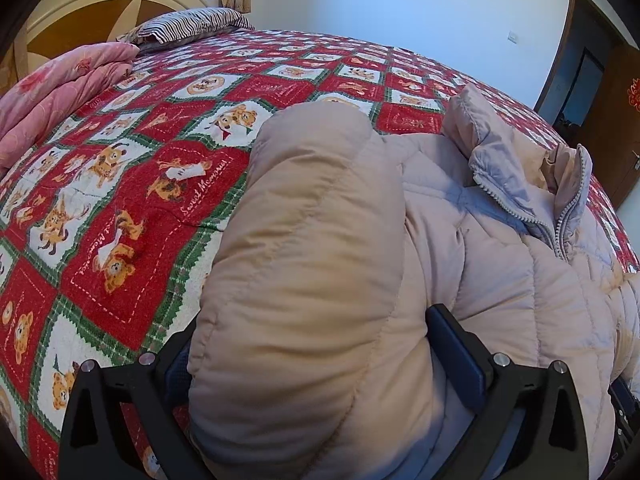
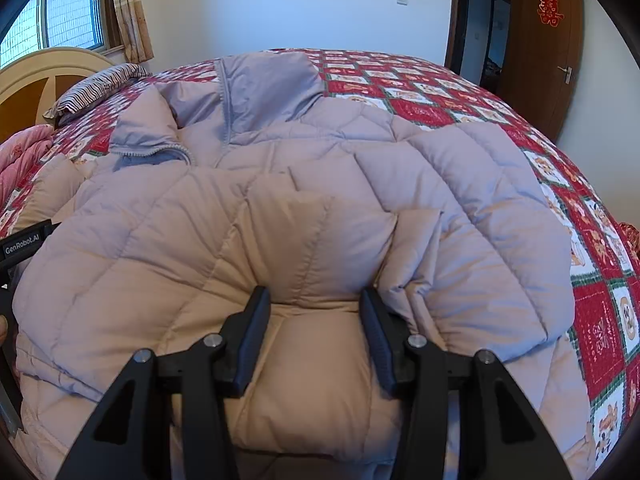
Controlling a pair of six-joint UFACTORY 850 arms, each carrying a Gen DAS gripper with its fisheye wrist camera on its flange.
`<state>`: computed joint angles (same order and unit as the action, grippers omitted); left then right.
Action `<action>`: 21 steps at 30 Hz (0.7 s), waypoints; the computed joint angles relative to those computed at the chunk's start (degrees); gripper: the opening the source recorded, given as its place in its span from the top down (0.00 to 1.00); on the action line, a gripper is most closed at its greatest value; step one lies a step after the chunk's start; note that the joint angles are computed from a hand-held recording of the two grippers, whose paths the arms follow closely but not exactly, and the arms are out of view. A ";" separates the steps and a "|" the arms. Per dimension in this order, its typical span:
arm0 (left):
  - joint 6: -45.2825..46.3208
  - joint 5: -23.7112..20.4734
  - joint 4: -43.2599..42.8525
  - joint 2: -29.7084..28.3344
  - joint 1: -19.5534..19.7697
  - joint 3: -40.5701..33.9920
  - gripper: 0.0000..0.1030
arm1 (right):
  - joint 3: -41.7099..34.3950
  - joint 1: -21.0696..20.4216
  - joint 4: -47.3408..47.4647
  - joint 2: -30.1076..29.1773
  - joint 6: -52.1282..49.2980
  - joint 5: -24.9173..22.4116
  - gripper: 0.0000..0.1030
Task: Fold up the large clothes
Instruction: 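Press the folded jacket side flat with the left tool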
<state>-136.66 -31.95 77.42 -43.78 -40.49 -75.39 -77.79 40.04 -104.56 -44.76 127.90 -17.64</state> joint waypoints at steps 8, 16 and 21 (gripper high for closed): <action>-1.85 0.92 1.65 0.63 0.02 0.78 0.01 | 0.05 -0.04 -0.72 0.00 0.80 0.10 0.51; 4.78 1.17 -3.39 0.92 0.05 -0.04 0.01 | -0.31 0.15 1.22 -0.11 -1.23 -0.06 0.51; -4.21 2.12 4.69 8.52 -0.33 6.29 0.01 | 1.79 -1.21 -0.27 2.94 -2.94 5.60 0.42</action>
<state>-140.86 -29.83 82.12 -35.26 -40.83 -69.10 -76.00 38.83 -104.83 -41.82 124.96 -12.03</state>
